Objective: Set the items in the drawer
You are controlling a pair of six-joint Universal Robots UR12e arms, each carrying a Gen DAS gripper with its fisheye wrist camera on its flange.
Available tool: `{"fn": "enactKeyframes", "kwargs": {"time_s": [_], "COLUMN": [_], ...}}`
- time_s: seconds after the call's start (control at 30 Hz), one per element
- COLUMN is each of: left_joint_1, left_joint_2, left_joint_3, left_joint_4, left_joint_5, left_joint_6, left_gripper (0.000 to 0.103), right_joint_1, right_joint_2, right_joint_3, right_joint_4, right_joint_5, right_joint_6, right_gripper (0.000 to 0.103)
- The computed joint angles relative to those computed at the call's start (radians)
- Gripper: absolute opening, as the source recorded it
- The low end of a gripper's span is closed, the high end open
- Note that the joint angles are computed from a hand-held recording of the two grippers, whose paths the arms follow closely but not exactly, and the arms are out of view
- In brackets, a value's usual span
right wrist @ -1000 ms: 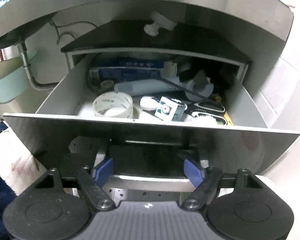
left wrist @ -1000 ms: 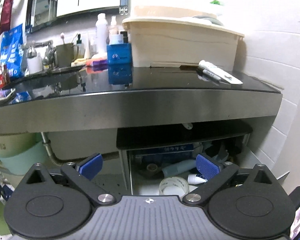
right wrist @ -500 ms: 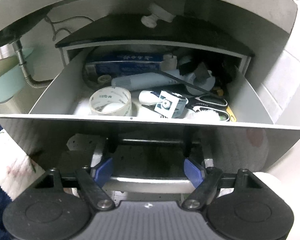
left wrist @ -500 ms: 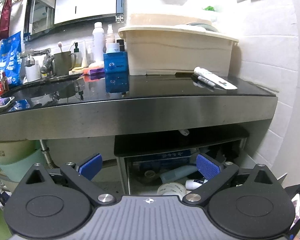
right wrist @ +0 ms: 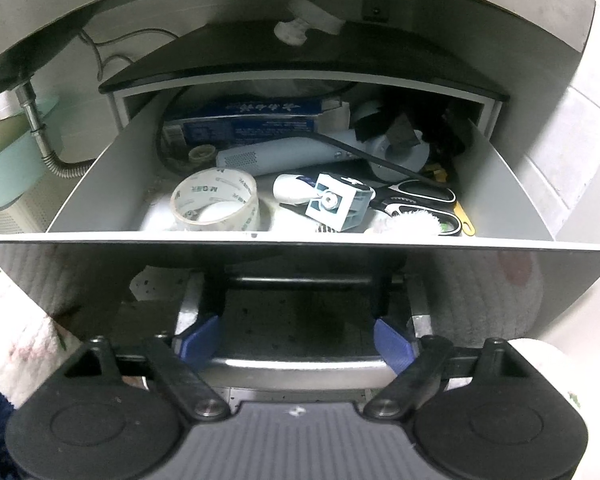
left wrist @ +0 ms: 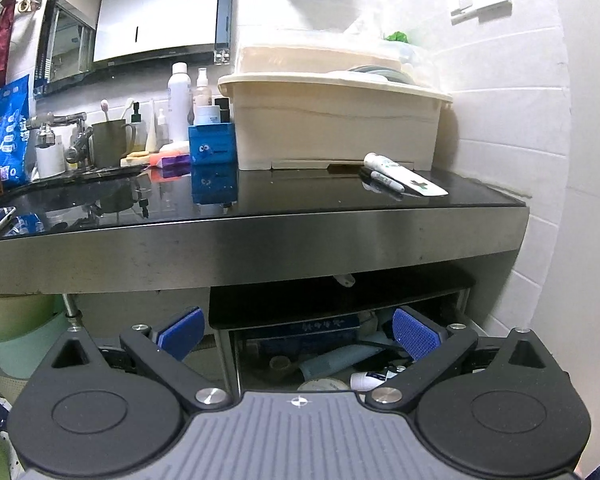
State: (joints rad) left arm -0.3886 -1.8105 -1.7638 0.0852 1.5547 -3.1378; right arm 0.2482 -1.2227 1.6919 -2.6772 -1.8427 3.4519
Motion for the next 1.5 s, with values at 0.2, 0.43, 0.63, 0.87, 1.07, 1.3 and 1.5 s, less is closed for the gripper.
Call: {"fn": "enactKeyframes", "kwargs": {"time_s": [0.2, 0.43, 0.63, 0.87, 1.07, 1.3, 1.5], "left_joint_1": [0.000, -0.003, -0.003, -0.005, -0.004, -0.003, -0.001], "left_joint_2": [0.002, 0.000, 0.000, -0.001, -0.002, -0.002, -0.002], "left_joint_3": [-0.002, 0.001, 0.002, 0.003, 0.004, 0.008, 0.008], "left_joint_4": [-0.001, -0.014, -0.020, -0.017, -0.019, -0.036, -0.039], "left_joint_5": [-0.008, -0.006, -0.006, -0.004, -0.003, -0.007, -0.006], "left_joint_6": [0.008, 0.016, 0.012, 0.021, 0.015, 0.011, 0.004], "left_gripper": [0.102, 0.102, 0.102, 0.102, 0.102, 0.102, 0.102], "right_joint_1": [-0.001, -0.001, -0.001, 0.000, -0.007, -0.006, -0.005], "right_joint_2": [0.002, 0.007, 0.008, 0.017, 0.013, 0.015, 0.017], "right_joint_3": [-0.004, -0.008, -0.007, -0.013, -0.010, -0.010, -0.005], "right_joint_4": [0.005, 0.000, -0.006, -0.001, -0.002, -0.015, -0.034], "right_joint_5": [0.002, 0.001, 0.000, -0.029, -0.001, -0.004, -0.009], "right_joint_6": [0.003, 0.011, 0.009, 0.013, 0.007, 0.000, -0.005], "right_gripper": [0.085, 0.086, 0.086, 0.100, 0.103, 0.103, 0.103]}}
